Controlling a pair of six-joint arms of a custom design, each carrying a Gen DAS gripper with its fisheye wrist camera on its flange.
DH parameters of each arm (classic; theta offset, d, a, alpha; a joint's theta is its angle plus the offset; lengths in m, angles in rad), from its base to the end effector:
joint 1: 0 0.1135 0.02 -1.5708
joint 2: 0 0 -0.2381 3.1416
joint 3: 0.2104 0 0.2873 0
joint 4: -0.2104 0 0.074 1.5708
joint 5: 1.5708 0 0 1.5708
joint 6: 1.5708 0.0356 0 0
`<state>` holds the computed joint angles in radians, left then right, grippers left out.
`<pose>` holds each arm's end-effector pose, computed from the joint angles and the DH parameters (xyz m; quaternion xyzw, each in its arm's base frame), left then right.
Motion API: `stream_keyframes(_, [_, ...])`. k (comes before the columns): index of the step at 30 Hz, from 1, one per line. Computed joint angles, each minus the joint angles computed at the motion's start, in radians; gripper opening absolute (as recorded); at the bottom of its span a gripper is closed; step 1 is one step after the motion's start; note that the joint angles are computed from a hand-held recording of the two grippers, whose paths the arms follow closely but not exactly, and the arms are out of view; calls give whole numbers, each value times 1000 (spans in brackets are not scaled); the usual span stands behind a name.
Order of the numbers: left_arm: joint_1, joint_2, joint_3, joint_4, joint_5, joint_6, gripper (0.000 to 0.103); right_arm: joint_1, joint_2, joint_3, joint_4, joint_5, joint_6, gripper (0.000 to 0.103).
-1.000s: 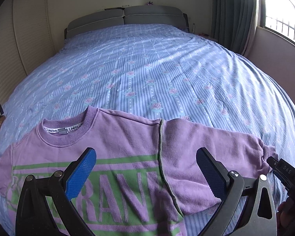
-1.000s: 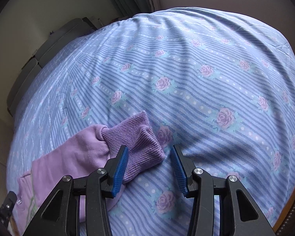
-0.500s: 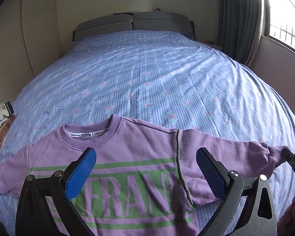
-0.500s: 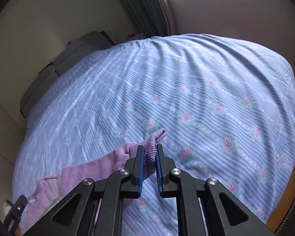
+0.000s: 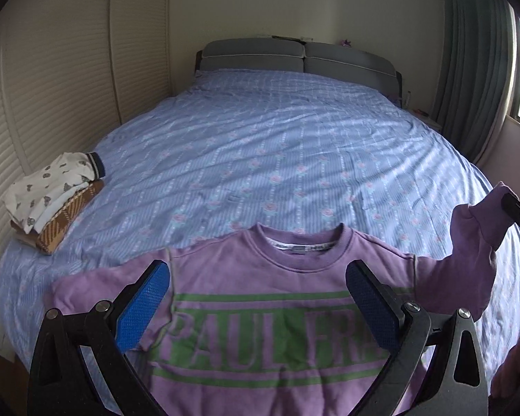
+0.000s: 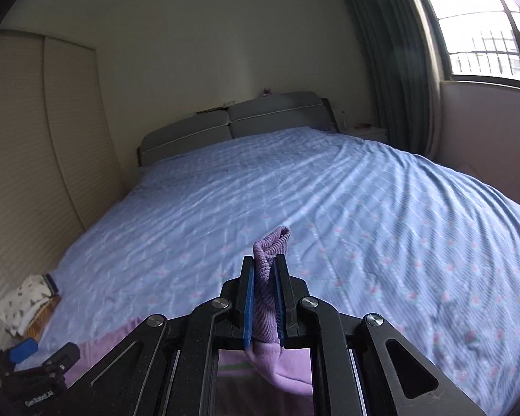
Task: Fold small clothes
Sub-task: 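Carry the cuff with the right gripper across the sweatshirt body and release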
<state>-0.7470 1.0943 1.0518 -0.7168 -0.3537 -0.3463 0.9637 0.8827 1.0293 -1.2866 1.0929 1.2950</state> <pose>0.2079 -0.1757 0.2992 0.1120 0.9002 -0.0639 0.4160 0.1262 0.1263 0.3157 0.2472 0.8049 -0.0518 0.5370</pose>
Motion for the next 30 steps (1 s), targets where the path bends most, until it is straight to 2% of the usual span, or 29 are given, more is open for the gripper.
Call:
stream_keyframes(4, [179, -115, -98, -4, 66, 78, 103, 0, 227, 39, 302, -71, -213, 11])
stream_keyframes(8, [366, -141, -154, -9, 180, 132, 103, 3, 487, 98, 493, -154, -324, 11])
stream_keyframes(12, [487, -157, -204, -3, 248, 174, 103, 23, 700, 166, 565, -235, -324, 11])
stream_keyframes(17, [551, -166, -236, 12, 282, 218, 103, 40, 824, 195, 647, -314, -348, 11])
stream_keyframes(22, [553, -155, -244, 23, 288, 225, 103, 43, 800, 136, 740, -400, -371, 14])
stream_keyframes(24, [542, -156, -247, 25, 289, 223, 103, 48, 748, 94, 762, -406, -362, 28])
stream_keyframes(25, [532, -156, -248, 25, 287, 220, 103, 57, 725, 83, 742, -385, -337, 42])
stream_keyframes(26, [521, -158, -249, 26, 288, 216, 103, 72, 695, 68, 719, -349, -306, 51])
stream_keyframes(28, [491, -162, -253, 29, 295, 207, 103, 103, 615, 19, 686, -293, -250, 55])
stream_keyframes(30, [454, -161, -255, 34, 322, 199, 103, 126, 539, -20, 627, -260, -192, 56])
